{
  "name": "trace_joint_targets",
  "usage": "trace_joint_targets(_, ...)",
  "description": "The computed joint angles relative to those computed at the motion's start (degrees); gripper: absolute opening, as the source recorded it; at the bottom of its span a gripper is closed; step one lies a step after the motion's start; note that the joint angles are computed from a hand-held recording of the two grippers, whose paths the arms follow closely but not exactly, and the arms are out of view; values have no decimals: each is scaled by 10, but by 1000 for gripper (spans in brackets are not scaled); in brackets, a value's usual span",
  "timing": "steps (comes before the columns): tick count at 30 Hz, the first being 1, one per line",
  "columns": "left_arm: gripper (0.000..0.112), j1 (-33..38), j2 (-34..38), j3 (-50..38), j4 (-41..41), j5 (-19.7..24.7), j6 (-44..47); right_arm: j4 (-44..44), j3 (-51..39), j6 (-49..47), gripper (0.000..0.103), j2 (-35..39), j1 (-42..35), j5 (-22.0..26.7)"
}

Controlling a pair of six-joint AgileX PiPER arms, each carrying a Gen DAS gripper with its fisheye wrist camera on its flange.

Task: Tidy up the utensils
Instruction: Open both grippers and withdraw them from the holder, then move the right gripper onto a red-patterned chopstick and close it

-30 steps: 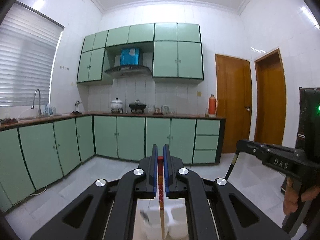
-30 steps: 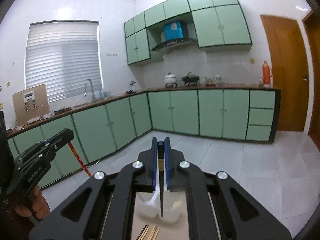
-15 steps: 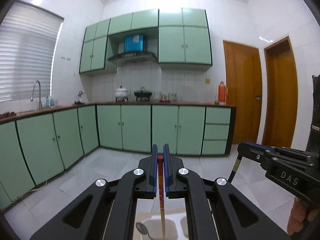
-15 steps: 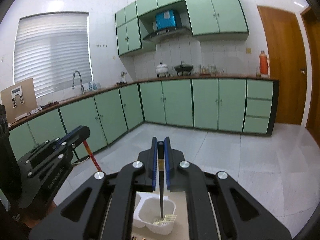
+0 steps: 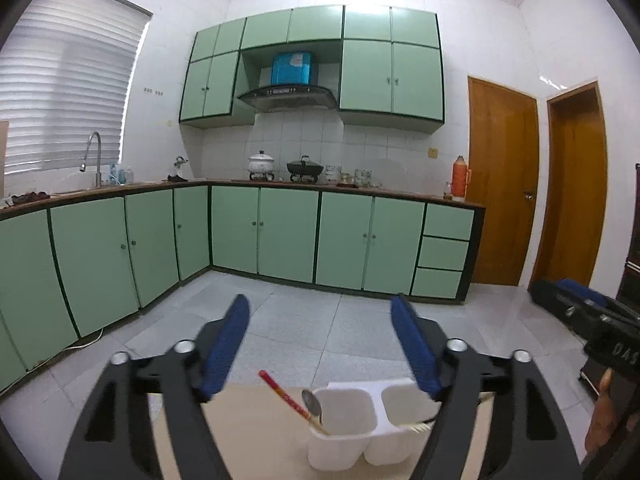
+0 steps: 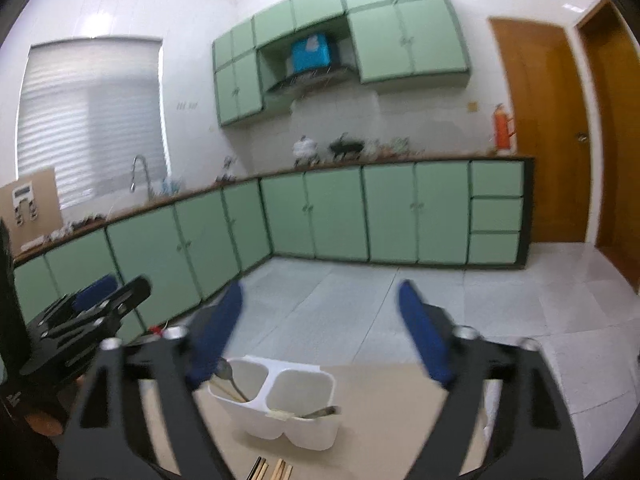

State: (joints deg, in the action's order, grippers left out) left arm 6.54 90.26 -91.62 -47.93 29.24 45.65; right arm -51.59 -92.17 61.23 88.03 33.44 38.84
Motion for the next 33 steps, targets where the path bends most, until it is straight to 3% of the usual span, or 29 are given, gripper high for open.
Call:
trace_joint_targets(2,83,19,-39,48,-41,5,48,-65,43,58,90,-34,26,15)
trace_joint_targets(7,85,76,-127,158,-123,55,144,-177,166,174,93,-125,119,91)
trace_joint_targets(13,85,138,-235,320,-193,66,256,-230,269,287,93,-167,244,214)
trace_joint_targets(16,85,159,-269,374,-183,78,282,-222,313,334,93,-165,302,255)
trace_joint_targets(20,85,192,-297,435,-149,105,287,-196,345,373,90,-143,340,265)
trace_joint_targets(22,85,207,-305,462,-140,109,283,-186,356,392,81,-126,359,277)
trace_joint_targets(29,82,212,-327,541,-124,82,308,-122,395,461,63,-72,393,254)
trace_joint_targets(33,79,202,-337,569,-117,64,342,-93,396,467,54,-45,399,216)
